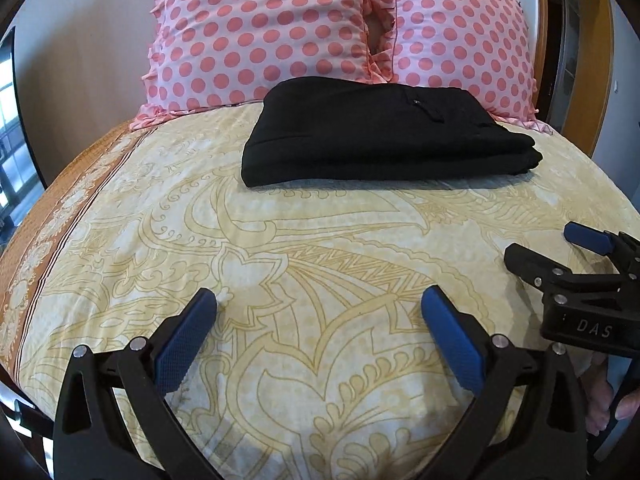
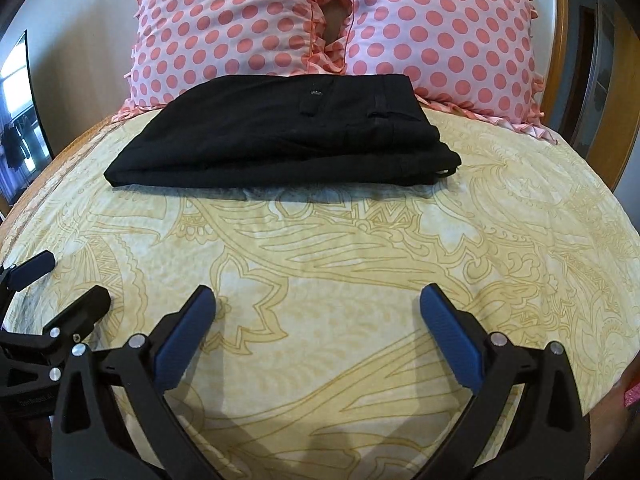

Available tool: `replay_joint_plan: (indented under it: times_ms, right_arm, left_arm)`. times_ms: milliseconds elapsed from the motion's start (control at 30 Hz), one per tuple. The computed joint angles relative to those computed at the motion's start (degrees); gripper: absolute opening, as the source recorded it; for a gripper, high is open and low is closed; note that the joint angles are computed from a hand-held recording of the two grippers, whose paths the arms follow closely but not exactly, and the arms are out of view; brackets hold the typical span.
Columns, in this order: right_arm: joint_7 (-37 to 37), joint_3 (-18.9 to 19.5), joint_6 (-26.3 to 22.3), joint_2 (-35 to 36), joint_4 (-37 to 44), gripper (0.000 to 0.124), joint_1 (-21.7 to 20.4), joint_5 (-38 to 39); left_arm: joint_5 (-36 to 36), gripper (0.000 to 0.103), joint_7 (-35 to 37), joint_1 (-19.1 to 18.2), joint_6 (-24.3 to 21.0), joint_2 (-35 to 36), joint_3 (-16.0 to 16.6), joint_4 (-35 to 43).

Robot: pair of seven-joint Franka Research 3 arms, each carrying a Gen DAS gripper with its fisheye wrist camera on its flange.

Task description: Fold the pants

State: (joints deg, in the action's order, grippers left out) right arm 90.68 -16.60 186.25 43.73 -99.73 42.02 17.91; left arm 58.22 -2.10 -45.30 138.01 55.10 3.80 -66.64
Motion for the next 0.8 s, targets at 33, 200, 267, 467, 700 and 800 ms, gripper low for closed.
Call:
replay_joint_plan:
  times_ms: [33, 200, 267, 467, 700, 800]
  right_arm:
    - [0.0, 0.0, 0.0, 0.0, 0.0, 0.101, 0.0, 0.0]
    - [-0.1, 0.0, 0.0, 0.0, 0.0, 0.101, 0.0, 0.1]
    - [-0.1, 0.0, 0.1, 0.0, 0.0, 0.101, 0.0, 0.1]
    - [-0.2, 0.1, 0.1, 0.0, 0.0, 0.101, 0.0, 0.2]
    - [-0.3, 0.1, 0.1, 0.1, 0.0, 0.101, 0.0, 0.3]
    - [-0.3, 0.0, 0.1, 0.1, 0.0, 0.101, 0.0, 0.3]
  left_arm:
    - [0.1, 0.102, 0.0, 0.1, 0.3, -0.2, 0.0, -0.3]
    - [0.1, 0.102, 0.0, 0.1, 0.3, -0.2, 0.0, -0.4]
    - [0.1, 0.102, 0.0, 0.1, 0.3, -0.2, 0.0, -0.4]
    - [0.2, 0.102, 0.0, 0.1, 0.4, -0.3, 0.0, -0.5]
    - [0.2, 0.102, 0.1, 0.1, 0.4, -0.3, 0.0, -0.4]
    - [0.2, 0.102, 0.1, 0.1, 0.4, -0.3, 0.0, -0.4]
